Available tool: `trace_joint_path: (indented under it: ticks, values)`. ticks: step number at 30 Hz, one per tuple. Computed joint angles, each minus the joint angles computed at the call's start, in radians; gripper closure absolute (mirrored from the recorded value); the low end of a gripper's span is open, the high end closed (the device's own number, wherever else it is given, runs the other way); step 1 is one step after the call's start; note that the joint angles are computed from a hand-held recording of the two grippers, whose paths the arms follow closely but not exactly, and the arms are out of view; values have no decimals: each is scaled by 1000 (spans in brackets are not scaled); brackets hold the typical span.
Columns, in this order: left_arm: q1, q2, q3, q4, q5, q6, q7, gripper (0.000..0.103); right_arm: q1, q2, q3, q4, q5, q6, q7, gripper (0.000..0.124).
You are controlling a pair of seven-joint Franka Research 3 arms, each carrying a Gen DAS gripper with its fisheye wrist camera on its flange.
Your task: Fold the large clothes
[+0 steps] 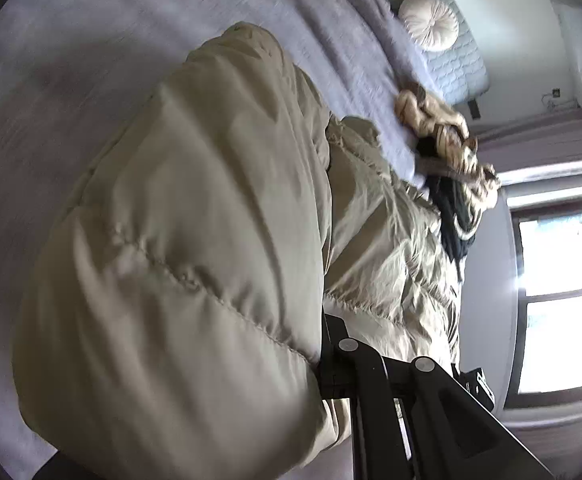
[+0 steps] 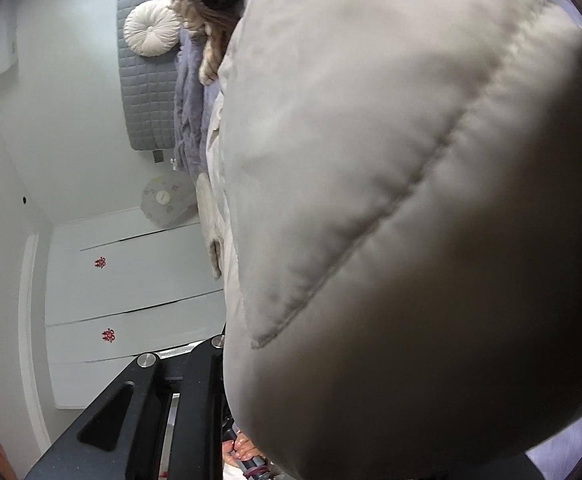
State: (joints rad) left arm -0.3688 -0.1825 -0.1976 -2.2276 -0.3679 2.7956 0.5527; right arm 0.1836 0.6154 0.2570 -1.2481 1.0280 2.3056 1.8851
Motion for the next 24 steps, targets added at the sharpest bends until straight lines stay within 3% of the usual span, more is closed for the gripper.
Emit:
trace_joint_path:
  ticks: [4, 7, 9, 12, 13, 14, 16, 20, 24]
  values:
    - [-47, -77, 2, -83, -53, -48, 13, 88, 1, -161, -1, -250, 67, 45, -30, 101]
    - [-90, -100, 19, -130, -113, -62, 53, 87, 19, -209, -22, -340, 90, 47, -27, 100]
    - [-98, -115, 17, -160, -140, -64, 37, 82, 33, -238, -41, -393, 92, 42, -12, 91]
    - [-50, -120, -20, -131, -26, -169, -78, 57, 57, -226, -64, -362, 21, 18, 44, 81]
    - [-32, -119, -32, -100, 36, -249, -113, 48, 66, -216, -73, -335, -19, -5, 72, 80]
    - [-29, -117, -33, -78, 63, -302, -119, 46, 69, -206, -76, -311, -45, -31, 91, 77]
    - [-31, -122, -31, -55, 80, -362, -120, 46, 75, -191, -85, -264, -105, -81, 133, 72]
    - [-24, -124, -44, 7, 137, -480, -136, 45, 84, -183, -89, -192, -194, -185, 183, 50]
    - [-20, -151, -51, 23, 164, -551, -161, 43, 105, -140, -94, -55, -316, -344, 193, 48]
